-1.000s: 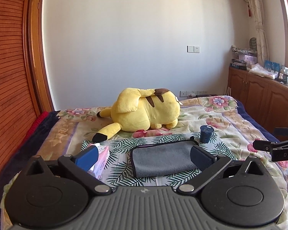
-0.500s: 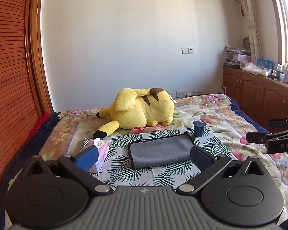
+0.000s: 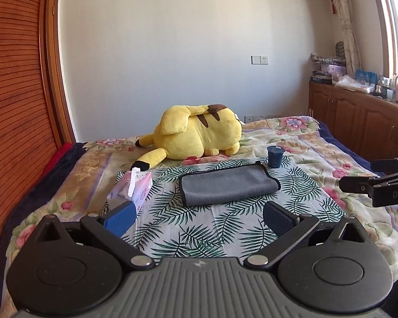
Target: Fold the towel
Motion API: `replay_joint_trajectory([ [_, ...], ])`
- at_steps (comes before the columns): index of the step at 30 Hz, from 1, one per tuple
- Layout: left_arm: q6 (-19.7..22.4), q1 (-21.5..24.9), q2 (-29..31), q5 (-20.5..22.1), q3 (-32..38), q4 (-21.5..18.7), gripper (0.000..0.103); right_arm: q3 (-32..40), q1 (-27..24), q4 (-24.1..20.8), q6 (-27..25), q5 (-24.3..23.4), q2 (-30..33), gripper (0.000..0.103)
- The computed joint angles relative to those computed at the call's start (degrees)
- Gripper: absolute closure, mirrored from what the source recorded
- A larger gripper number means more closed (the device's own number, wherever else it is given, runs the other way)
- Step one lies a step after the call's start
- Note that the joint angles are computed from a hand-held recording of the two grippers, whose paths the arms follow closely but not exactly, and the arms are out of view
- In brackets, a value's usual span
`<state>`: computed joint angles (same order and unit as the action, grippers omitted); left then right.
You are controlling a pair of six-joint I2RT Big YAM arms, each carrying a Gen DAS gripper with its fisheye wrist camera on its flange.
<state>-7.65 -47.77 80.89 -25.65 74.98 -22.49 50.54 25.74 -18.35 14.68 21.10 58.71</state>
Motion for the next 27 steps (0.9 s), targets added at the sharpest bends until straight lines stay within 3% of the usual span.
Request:
replay_joint_trajectory([
  [19, -5.9, 0.1, -0.5, -0.7, -9.3, 5.1, 0.018, -6.2, 6.3, 2.1, 4.6, 5.9, -0.2, 0.000],
  [27, -4.0, -0.8, 0.1, -3.2, -11.3, 8.0, 0.018, -7.4, 6.2, 2.9, 6.4, 7.2, -0.2, 0.000],
])
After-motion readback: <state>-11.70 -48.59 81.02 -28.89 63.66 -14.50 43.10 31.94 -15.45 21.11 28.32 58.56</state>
